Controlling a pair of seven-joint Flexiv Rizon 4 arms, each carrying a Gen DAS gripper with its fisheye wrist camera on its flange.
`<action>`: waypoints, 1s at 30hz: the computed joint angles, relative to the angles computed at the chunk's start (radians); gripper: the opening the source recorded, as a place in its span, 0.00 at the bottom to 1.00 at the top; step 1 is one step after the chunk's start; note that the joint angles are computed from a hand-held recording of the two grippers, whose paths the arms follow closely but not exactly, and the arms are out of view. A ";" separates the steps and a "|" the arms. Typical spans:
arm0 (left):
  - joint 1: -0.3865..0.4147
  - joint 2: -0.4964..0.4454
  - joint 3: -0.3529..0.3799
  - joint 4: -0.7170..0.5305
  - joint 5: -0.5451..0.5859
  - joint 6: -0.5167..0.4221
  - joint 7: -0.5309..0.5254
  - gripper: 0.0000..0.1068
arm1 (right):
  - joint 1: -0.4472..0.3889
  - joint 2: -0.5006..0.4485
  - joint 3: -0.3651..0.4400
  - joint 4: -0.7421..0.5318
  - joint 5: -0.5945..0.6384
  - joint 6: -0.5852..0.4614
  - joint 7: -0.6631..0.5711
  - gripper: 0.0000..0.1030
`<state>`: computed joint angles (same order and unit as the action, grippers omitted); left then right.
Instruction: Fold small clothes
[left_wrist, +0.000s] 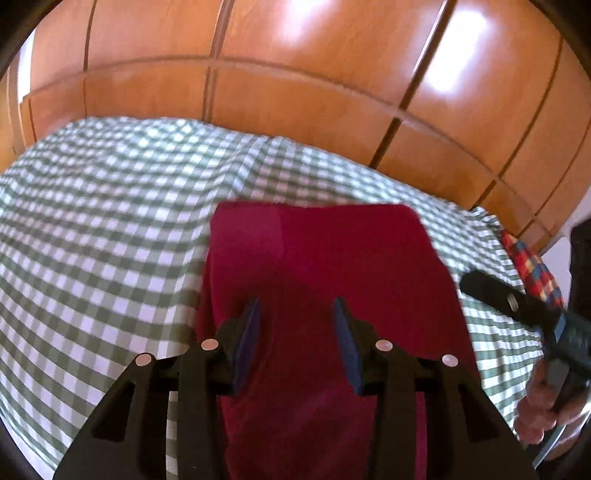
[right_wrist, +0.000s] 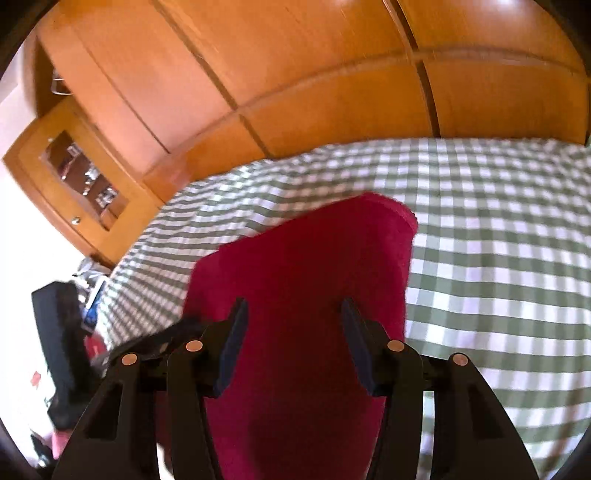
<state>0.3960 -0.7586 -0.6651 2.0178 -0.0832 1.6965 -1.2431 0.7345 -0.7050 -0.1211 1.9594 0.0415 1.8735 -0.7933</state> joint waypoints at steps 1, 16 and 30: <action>-0.009 -0.006 0.013 0.001 0.001 0.005 0.000 0.36 | -0.025 -0.020 0.025 -0.020 -0.010 -0.012 0.007 0.50; -0.061 -0.009 0.105 0.031 0.090 0.117 -0.096 0.36 | 0.148 -0.057 -0.134 -0.008 0.069 0.042 -0.055 0.63; -0.065 0.033 0.163 0.074 0.144 0.150 -0.163 0.45 | 0.060 -0.016 -0.025 0.077 0.137 0.097 -0.057 0.79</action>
<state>0.3305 -0.7261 -0.5019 2.0921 0.0605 1.8468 -1.4064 0.7950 -0.7211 -0.1466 2.0367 0.1785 1.9706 -0.8502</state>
